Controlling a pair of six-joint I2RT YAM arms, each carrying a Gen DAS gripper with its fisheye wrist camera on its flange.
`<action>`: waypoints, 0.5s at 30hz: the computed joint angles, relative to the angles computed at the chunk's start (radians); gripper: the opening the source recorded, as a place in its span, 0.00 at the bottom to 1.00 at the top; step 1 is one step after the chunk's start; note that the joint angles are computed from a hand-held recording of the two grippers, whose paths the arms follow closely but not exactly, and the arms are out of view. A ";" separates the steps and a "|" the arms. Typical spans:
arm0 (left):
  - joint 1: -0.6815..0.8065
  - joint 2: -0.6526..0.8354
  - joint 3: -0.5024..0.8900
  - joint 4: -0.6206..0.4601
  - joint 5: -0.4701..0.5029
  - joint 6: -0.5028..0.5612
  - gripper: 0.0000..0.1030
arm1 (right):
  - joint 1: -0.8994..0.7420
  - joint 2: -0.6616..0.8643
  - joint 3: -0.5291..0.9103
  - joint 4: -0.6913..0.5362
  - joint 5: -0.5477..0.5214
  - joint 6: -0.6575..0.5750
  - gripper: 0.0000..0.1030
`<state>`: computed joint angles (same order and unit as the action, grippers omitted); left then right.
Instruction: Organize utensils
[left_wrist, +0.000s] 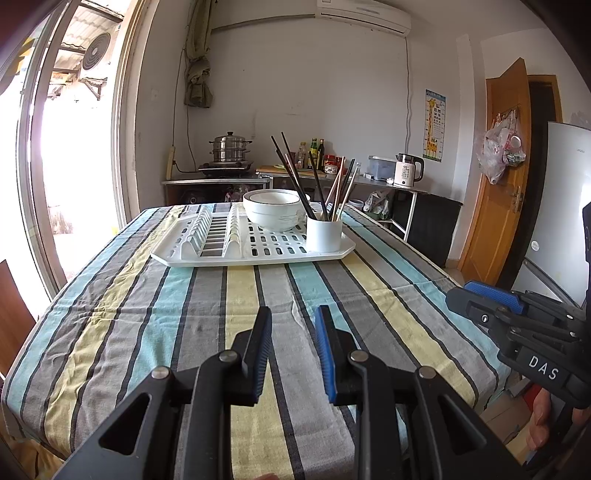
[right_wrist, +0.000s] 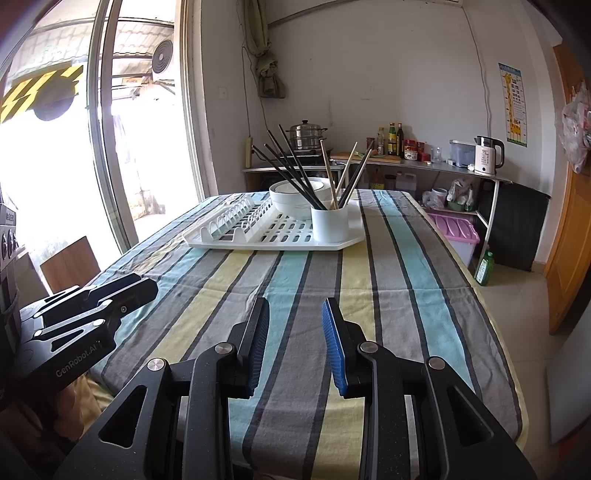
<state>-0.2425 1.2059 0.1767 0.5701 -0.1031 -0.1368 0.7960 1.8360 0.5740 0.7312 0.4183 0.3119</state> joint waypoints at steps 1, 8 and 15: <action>0.001 0.001 0.000 0.001 0.001 0.000 0.25 | 0.000 0.000 0.000 0.001 -0.001 0.000 0.30; -0.001 -0.005 -0.003 -0.001 0.004 0.002 0.25 | -0.001 0.000 -0.001 0.002 0.000 -0.001 0.30; -0.008 -0.014 -0.005 -0.007 -0.001 0.001 0.25 | 0.001 -0.001 -0.002 0.003 0.000 -0.001 0.30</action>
<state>-0.2505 1.1923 0.1717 0.5630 -0.1038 -0.1357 0.7966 1.8355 0.5717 0.7339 0.4187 0.3111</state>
